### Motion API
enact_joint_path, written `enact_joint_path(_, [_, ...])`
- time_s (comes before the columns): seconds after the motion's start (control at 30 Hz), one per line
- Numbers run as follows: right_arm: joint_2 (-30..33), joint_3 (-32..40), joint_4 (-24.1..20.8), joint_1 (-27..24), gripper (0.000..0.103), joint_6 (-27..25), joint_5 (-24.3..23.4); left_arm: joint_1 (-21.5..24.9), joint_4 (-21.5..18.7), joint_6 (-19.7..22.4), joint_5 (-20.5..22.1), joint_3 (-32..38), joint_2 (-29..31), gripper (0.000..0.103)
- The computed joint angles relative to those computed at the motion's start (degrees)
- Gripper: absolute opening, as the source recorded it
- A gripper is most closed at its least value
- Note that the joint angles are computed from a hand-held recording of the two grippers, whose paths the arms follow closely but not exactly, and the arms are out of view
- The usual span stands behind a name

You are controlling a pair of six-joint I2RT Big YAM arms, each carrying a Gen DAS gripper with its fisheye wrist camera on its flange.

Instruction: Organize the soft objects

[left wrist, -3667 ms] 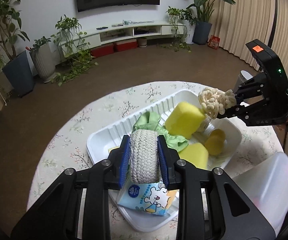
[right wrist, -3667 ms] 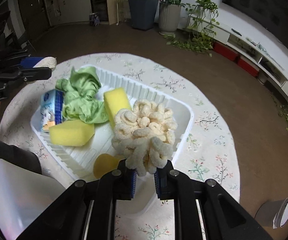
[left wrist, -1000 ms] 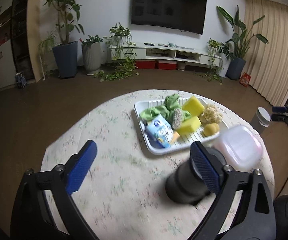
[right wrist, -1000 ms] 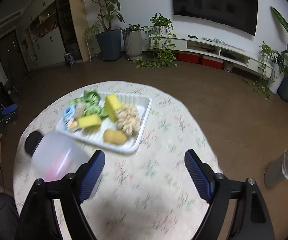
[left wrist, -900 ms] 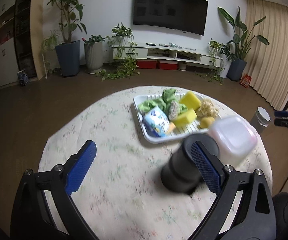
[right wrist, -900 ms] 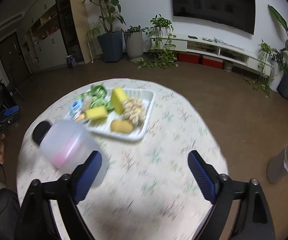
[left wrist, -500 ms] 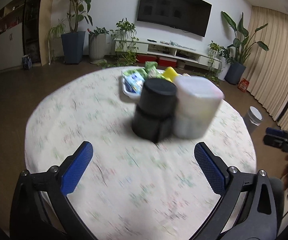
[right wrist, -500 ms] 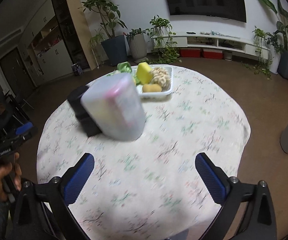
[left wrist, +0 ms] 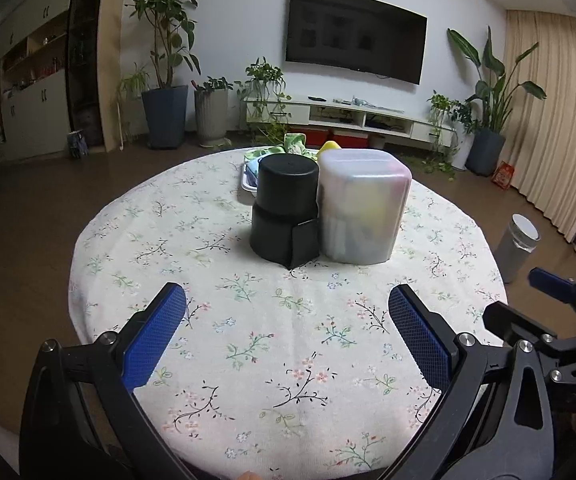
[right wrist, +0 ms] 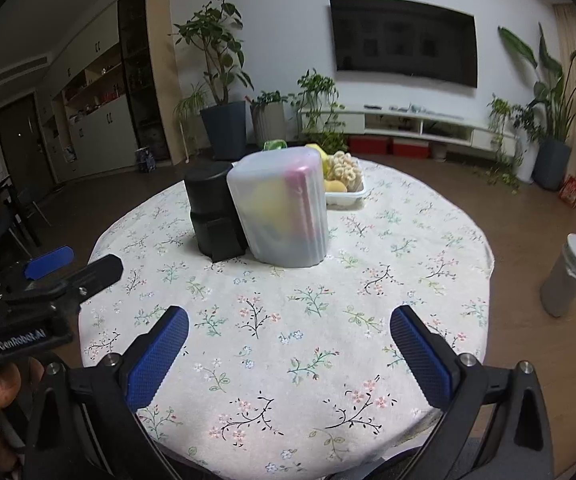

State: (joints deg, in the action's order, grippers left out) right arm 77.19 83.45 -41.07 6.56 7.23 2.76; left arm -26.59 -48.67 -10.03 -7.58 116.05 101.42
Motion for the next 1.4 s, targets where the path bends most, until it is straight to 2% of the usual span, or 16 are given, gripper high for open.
enact_joint_path(0.2, [-1.33,-0.42,0.63,0.47,0.103,0.86,2.65,0.25,-2.36,-1.92,-0.77,1.06,0.31,0.103])
enact_joint_path(0.57, [-1.18,0.24,0.38,1.14,0.103,0.21,6.02,0.2,-3.95,-3.08,-1.23,2.55,1.46,0.103])
enact_joint_path(0.73, [-0.76,0.69,-0.01,0.96,0.103,0.42,6.28,-0.21,-5.5,-3.41,-3.87,4.34,2.63,0.103])
enact_joint_path(0.83, [-0.6,0.74,0.03,0.85,0.103,0.47,6.25,-0.29,-4.78,-2.99,-4.12,4.11,2.66,0.103])
enact_joint_path(1.1, [-0.36,0.8,-0.06,0.85,0.103,0.53,6.31,0.28,-4.31,-4.37,-1.39,4.15,3.04,0.103])
enact_joint_path(1.4, [0.35,1.0,-0.35,1.01,0.103,0.76,6.88,0.35,-4.75,-4.41,-2.3,4.74,3.56,0.103])
